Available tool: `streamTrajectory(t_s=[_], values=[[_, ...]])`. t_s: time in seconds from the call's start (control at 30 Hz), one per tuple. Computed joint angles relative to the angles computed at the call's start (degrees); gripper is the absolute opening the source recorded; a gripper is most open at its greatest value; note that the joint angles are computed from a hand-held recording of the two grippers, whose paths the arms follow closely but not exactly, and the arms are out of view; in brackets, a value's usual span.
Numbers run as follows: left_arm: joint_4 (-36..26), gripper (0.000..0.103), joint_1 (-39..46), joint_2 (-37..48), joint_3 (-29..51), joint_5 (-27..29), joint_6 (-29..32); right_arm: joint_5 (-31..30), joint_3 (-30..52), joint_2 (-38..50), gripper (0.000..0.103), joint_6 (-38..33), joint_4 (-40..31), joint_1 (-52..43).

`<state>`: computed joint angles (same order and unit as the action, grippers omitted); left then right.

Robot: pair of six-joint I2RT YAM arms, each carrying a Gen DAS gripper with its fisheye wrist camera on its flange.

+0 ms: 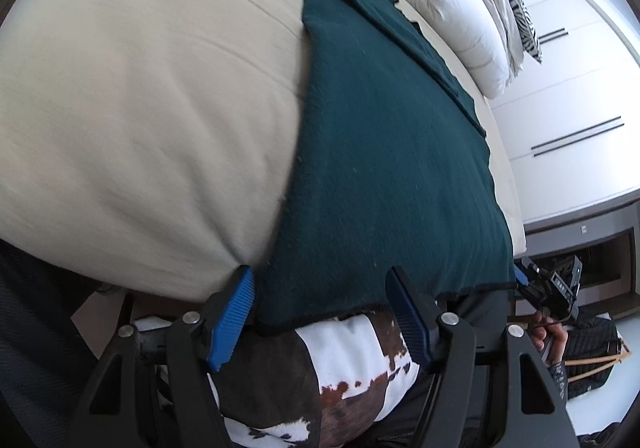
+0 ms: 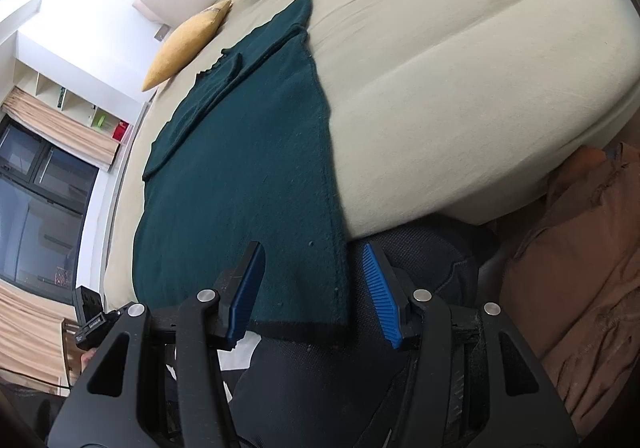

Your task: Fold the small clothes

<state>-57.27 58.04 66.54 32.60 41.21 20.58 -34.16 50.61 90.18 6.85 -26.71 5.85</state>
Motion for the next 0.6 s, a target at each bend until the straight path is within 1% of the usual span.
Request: streamTrajectory(t_s=[0.03, 0.07, 0.13, 0.23, 0.27, 0.33, 0.4, 0.6], values=[[0.68, 0.058, -0.69, 0.59, -0.02, -0.14, -0.62, -0.15, 0.18, 0.07, 0.049, -0.36, -0.28, 0.08], [0.83, 0.049, -0.95, 0.86, -0.17, -0.35, -0.84, -0.11, 0.39, 0.35, 0.049, -0.41, -0.23, 0.25], [0.64, 0.034, -0.07, 2.18, 0.01, -0.64, -0.11, -0.03, 0.56, 0.54, 0.049, -0.35, -0.42, 0.38], [0.06, 0.022, 0.44, 2.57, 0.05, -1.04, 0.81, -0.19, 0.96, 1.08, 0.049, -0.63, -0.88, 0.03], [-0.31, 0.021, 0.67, 2.51, 0.00, -1.11, 1.51, -0.28, 1.04, 1.17, 0.049, -0.90, -1.08, -0.16], [-1.11, 0.012, 1.29, 2.74, 0.17, -1.13, 2.90, -0.12, 1.42, 1.29, 0.049, -1.41, -1.72, -0.36], [-1.75, 0.009, 1.92, 2.53, 0.32, -0.75, 3.63, 0.28, 1.57, 1.15, 0.049, -1.52, -2.16, -0.31], [-3.35, 0.007, 2.02, -1.58, 1.11, -0.27, 4.03, 1.44, 2.01, 0.56, 0.049, -2.91, -4.27, 0.14]])
